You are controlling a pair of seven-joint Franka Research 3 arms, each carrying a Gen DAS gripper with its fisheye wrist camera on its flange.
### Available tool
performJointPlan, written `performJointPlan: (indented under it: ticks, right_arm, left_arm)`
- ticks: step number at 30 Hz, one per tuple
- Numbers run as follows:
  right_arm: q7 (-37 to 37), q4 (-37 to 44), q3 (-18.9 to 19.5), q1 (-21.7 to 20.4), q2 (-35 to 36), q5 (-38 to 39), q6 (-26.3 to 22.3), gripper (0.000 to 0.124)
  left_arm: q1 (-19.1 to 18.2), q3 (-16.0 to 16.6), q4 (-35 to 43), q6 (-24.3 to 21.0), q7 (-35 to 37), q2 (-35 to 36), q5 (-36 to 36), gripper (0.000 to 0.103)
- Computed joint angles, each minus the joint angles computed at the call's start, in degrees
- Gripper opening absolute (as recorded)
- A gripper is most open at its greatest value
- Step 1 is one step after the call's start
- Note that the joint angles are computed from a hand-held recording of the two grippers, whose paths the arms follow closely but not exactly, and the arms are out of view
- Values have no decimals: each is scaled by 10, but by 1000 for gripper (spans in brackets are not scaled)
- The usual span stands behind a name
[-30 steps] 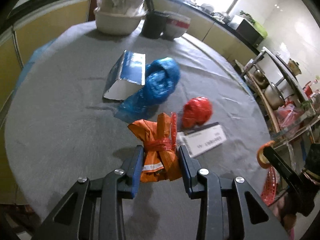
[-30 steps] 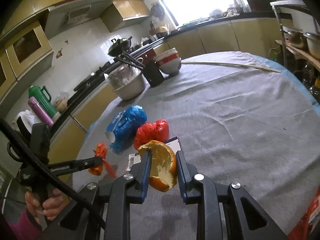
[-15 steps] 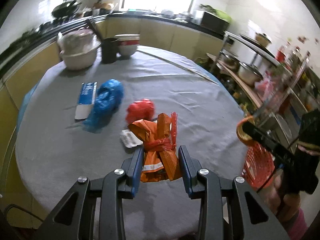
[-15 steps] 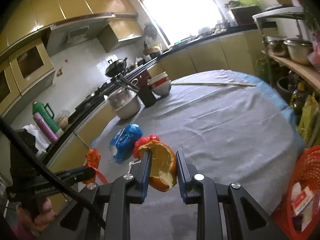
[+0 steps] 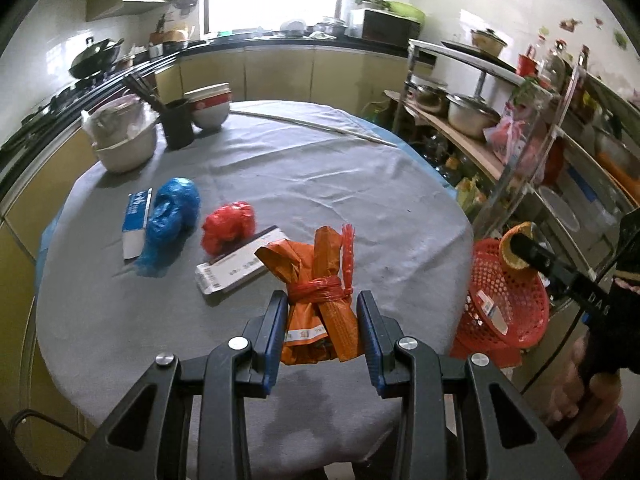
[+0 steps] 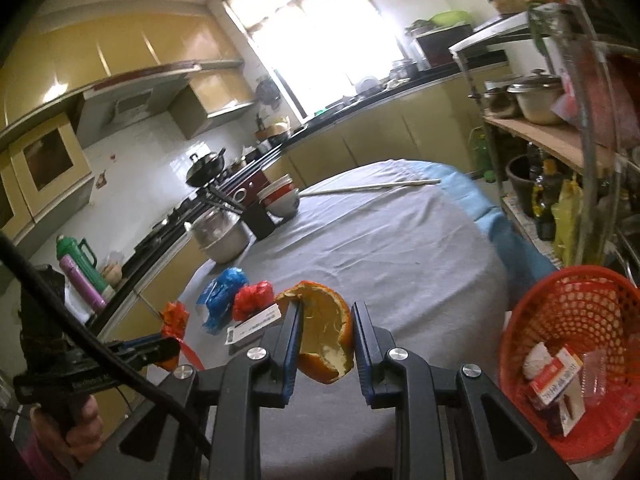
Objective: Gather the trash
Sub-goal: 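Carry the orange bag and orange peel over the red basket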
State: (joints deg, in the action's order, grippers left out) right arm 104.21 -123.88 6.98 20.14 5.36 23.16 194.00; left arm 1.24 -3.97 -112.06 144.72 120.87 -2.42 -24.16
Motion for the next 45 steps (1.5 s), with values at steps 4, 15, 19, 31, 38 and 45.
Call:
performJointPlan:
  ticks: [4,15,19,31,38,45]
  right_arm:
    - [5,-18,-3,-5,-14,2,14,26]
    - [119,-40,10,-50,-16,-107,33,26]
    - [138,-50,3,-54,-21,-120,41,26]
    - [62,-100,-22,-34,-62,4,61,26]
    - [-14,-132,-11,-46,-95,113,69,26]
    - [-90,-144,6,-62,-114,215,73,26]
  left_arm:
    - [-7,-6,-5,-4,5,-4,9,37]
    - [-25,-14,-7,-4,-6,-4,49,37]
    - [-29,-17,-3,-8,-9,1,57,37]
    - [-55,-38,11,-9,17,13,67,37]
    - [-70,-52,32,-17,25,29,62,37]
    - [-79,-69,71,-40,49,57,34,37]
